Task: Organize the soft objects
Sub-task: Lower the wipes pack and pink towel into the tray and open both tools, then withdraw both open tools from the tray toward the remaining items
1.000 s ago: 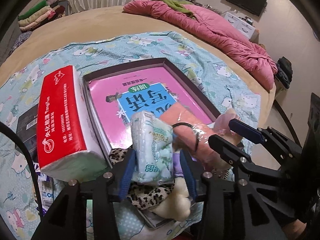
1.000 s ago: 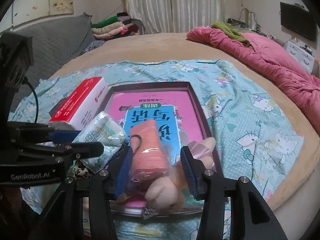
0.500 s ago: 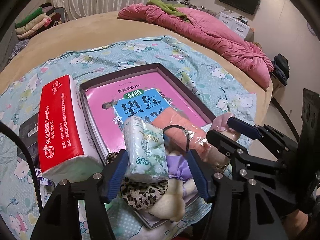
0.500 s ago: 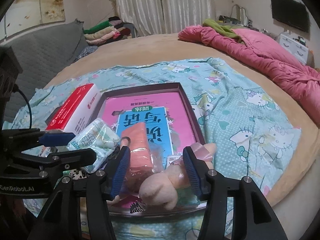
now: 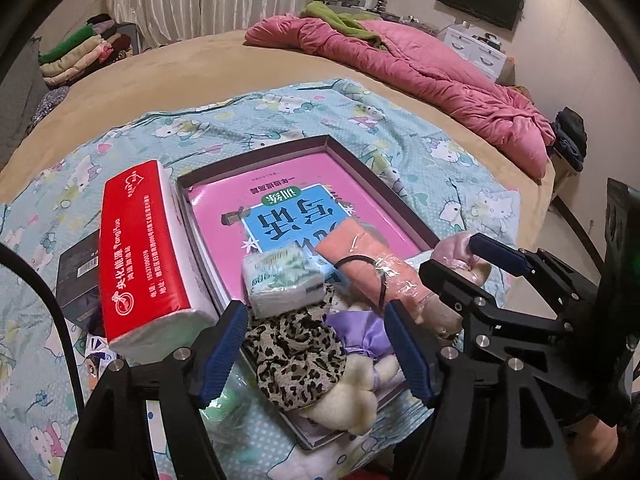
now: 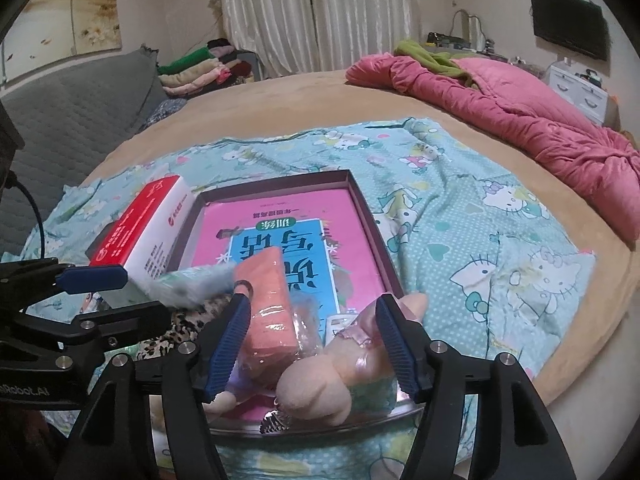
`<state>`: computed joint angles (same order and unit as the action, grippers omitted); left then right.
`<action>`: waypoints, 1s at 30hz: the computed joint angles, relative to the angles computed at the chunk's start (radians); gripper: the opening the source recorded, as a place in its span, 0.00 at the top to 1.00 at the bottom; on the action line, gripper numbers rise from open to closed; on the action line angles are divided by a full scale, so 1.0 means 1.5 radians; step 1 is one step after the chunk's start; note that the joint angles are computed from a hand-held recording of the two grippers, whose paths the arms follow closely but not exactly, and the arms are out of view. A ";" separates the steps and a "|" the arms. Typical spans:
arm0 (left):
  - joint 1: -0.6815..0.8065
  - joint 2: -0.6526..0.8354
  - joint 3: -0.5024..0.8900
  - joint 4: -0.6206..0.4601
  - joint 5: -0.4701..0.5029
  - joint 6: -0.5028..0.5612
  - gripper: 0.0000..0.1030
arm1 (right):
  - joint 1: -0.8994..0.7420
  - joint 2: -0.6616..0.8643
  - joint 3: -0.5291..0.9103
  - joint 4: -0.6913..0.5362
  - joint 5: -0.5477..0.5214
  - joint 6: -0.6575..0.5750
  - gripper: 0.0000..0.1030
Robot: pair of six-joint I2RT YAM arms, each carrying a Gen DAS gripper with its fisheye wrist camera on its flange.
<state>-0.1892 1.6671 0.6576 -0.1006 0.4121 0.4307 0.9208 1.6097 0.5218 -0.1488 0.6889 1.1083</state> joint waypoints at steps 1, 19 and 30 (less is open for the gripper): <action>0.001 -0.001 -0.001 0.000 -0.001 0.000 0.32 | 0.000 0.000 0.001 -0.003 0.001 0.002 0.31; 0.018 -0.033 -0.022 0.004 -0.025 0.005 0.24 | 0.011 0.014 0.023 -0.037 0.026 0.003 0.23; 0.038 -0.080 -0.036 -0.013 -0.024 0.017 0.22 | 0.036 -0.025 0.028 -0.030 0.053 -0.017 0.20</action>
<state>-0.1320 1.5471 0.6040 -0.1206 0.3759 0.4564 0.9745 1.5722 0.5643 -0.1940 0.7689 1.0831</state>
